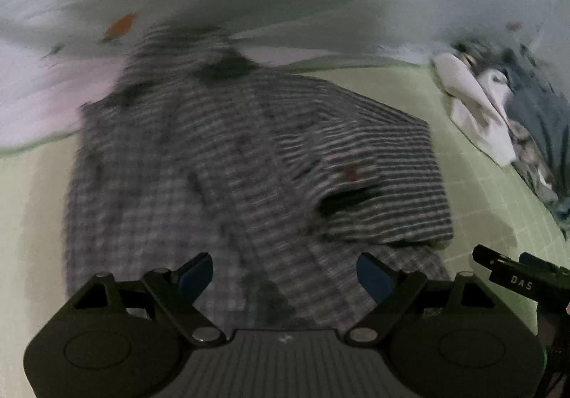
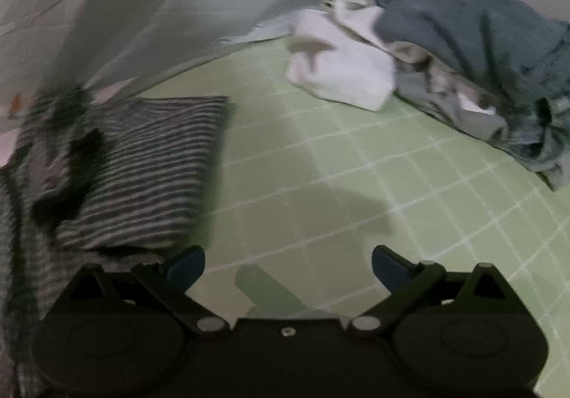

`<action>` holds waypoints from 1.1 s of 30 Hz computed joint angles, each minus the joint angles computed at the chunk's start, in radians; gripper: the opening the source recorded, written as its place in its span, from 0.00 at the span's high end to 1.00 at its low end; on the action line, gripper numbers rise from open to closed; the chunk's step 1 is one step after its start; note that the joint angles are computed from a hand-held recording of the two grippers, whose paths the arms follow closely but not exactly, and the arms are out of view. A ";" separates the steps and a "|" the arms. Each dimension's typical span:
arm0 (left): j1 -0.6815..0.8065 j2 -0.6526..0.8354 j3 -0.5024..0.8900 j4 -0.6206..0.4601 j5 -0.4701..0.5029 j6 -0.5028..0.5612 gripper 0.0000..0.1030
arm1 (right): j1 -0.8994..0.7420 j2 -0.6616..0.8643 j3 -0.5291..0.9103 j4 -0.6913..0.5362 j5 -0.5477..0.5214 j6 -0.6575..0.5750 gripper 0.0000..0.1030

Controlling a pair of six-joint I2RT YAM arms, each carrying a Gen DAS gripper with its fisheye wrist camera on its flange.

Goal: Fold clothes

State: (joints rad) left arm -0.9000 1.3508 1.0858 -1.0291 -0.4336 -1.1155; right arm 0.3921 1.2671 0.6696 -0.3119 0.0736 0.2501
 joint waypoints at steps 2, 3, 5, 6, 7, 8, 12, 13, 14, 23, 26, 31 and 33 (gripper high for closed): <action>0.043 0.048 0.005 0.060 0.026 0.076 0.14 | -0.025 0.018 0.001 0.002 0.001 -0.007 0.02; 0.064 0.068 0.006 0.087 0.040 0.109 0.14 | -0.038 0.024 0.001 -0.002 -0.002 -0.009 0.02; 0.100 0.104 0.008 0.133 0.062 0.166 0.14 | -0.046 0.036 -0.001 0.004 0.008 -0.012 0.01; 0.116 0.119 0.009 0.153 0.070 0.190 0.14 | -0.047 0.042 -0.003 0.010 0.015 -0.014 0.01; 0.136 0.136 0.009 0.174 0.078 0.212 0.14 | -0.048 0.048 -0.004 0.016 0.023 -0.016 0.00; 0.154 0.153 0.005 0.196 0.083 0.226 0.14 | -0.045 0.053 -0.006 0.022 0.032 -0.020 0.00; 0.206 0.188 -0.025 0.281 0.053 0.239 0.17 | -0.020 0.072 -0.009 0.048 0.072 -0.040 0.00; 0.216 0.193 -0.036 0.310 0.040 0.249 0.25 | -0.017 0.075 -0.006 0.049 0.076 -0.039 0.00; 0.227 0.189 -0.051 0.344 0.028 0.262 0.41 | -0.015 0.078 -0.003 0.050 0.080 -0.037 0.00; 0.323 -0.009 -0.128 0.350 -0.017 0.181 0.91 | 0.049 0.121 0.089 -0.051 0.114 0.017 0.00; 0.360 -0.179 -0.135 0.259 -0.086 0.164 0.91 | 0.100 0.095 0.101 -0.078 0.126 0.028 0.00; 0.403 -0.426 -0.109 0.006 -0.301 0.090 0.90 | 0.190 0.051 0.121 -0.120 0.155 0.044 0.00; 0.440 -0.481 -0.102 -0.160 -0.353 -0.022 0.83 | 0.227 0.027 0.125 -0.134 0.173 0.047 0.00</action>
